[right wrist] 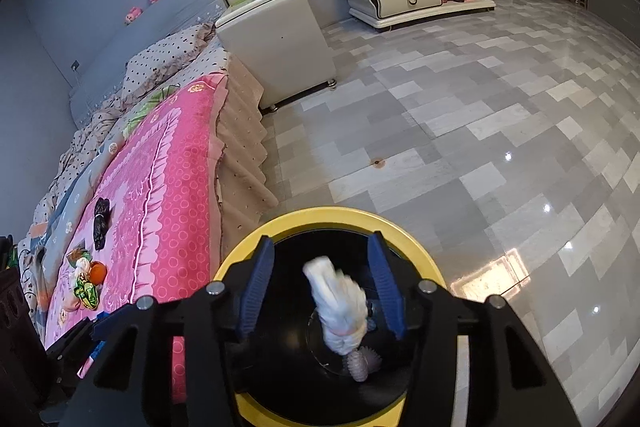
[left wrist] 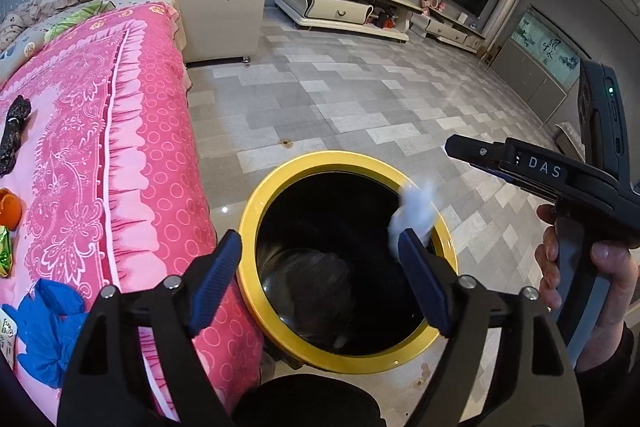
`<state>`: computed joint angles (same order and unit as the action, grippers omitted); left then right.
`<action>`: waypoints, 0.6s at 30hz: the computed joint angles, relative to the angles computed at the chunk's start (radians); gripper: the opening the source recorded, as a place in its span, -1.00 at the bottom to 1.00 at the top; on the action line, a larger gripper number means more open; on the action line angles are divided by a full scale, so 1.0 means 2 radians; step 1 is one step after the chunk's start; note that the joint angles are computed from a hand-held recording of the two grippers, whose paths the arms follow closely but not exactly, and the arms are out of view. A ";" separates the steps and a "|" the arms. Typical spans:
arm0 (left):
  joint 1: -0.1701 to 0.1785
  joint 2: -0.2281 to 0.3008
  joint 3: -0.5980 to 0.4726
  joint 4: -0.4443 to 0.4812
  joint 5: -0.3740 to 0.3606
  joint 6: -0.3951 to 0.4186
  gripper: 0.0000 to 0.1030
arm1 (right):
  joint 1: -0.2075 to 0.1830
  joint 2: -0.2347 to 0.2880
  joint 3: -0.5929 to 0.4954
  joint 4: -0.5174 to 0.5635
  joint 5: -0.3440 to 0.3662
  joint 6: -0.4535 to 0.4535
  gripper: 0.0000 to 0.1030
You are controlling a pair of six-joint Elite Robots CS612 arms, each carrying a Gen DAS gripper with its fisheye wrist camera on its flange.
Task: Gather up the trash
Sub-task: 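Carry the black bag and white bundle to the yellow bin and release both, then grasp the black bag with the right tool while the left tool grasps the beige cloth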
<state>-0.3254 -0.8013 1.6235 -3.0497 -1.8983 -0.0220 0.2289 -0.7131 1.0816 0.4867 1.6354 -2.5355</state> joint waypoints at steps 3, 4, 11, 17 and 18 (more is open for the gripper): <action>0.003 -0.005 0.006 -0.012 0.003 -0.004 0.66 | 0.000 -0.003 0.004 -0.001 0.002 0.001 0.01; 0.005 -0.006 0.008 -0.017 0.006 -0.003 0.69 | 0.001 -0.004 0.005 -0.002 0.004 0.001 0.02; 0.019 -0.019 0.023 -0.046 0.044 -0.006 0.76 | 0.008 -0.007 0.002 -0.002 -0.002 -0.005 0.03; 0.043 -0.027 0.030 -0.066 0.072 -0.012 0.76 | 0.024 0.001 -0.029 0.005 -0.011 -0.028 0.16; 0.048 -0.028 0.030 -0.070 0.076 -0.015 0.77 | 0.026 0.003 -0.036 0.008 -0.012 -0.033 0.16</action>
